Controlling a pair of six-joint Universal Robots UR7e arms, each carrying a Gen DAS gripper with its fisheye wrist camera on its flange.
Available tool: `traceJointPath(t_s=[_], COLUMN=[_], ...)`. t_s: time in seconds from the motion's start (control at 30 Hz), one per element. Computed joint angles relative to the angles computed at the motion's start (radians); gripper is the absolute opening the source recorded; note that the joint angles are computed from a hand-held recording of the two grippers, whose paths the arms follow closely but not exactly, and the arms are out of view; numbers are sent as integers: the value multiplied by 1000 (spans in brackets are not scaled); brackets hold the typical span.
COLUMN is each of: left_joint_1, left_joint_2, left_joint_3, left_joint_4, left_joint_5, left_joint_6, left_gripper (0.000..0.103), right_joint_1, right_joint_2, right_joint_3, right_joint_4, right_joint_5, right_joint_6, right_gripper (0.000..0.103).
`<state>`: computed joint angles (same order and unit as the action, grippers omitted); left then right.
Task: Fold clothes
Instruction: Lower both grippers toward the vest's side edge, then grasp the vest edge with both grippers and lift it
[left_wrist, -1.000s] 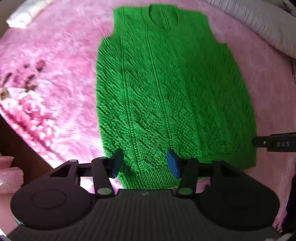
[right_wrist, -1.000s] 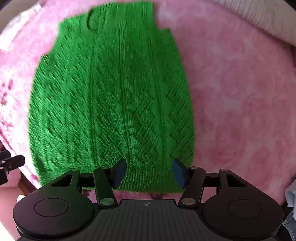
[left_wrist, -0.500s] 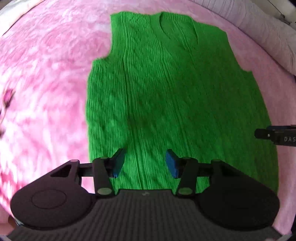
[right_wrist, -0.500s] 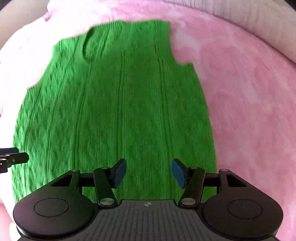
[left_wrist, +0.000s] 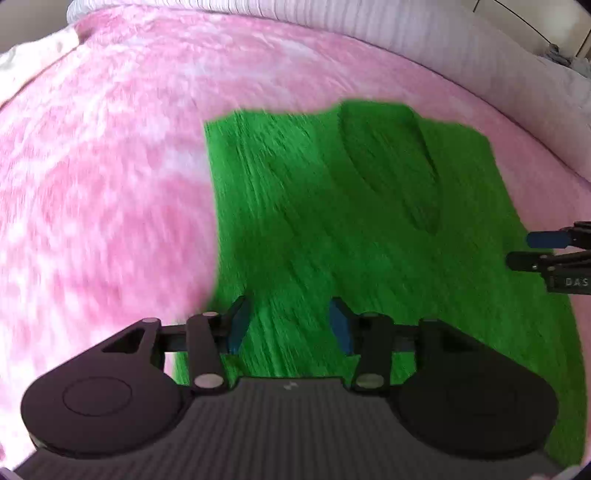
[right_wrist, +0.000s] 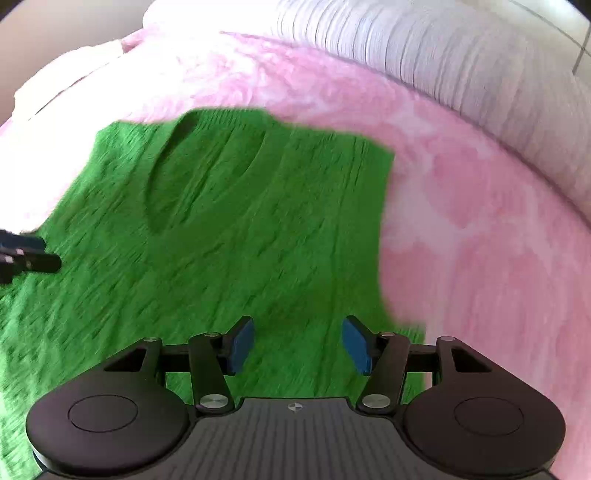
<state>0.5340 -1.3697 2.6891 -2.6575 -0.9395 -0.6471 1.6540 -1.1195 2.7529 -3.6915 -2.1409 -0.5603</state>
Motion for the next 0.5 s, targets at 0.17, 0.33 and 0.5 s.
traceJointPath(t_s=[0.17,0.33,0.5], left_joint_1=[145,285,389], left_joint_2=[81,97,125], left_joint_3=[-88,-157,-221], left_joint_4=[-186,-292,-313], left_joint_5=[66,-13,-99], left_joint_6=[245,440,636], left_gripper=[42,42,42], right_joint_1=[-69,-117,-125], right_joint_2=[-43,-75,-75], right_joint_3=[-101,-201,-287], right_joint_4=[51,164,295], right_joint_5=[96,190,188], right_joint_6=[-119,-195,-270], right_gripper=[58,58,58])
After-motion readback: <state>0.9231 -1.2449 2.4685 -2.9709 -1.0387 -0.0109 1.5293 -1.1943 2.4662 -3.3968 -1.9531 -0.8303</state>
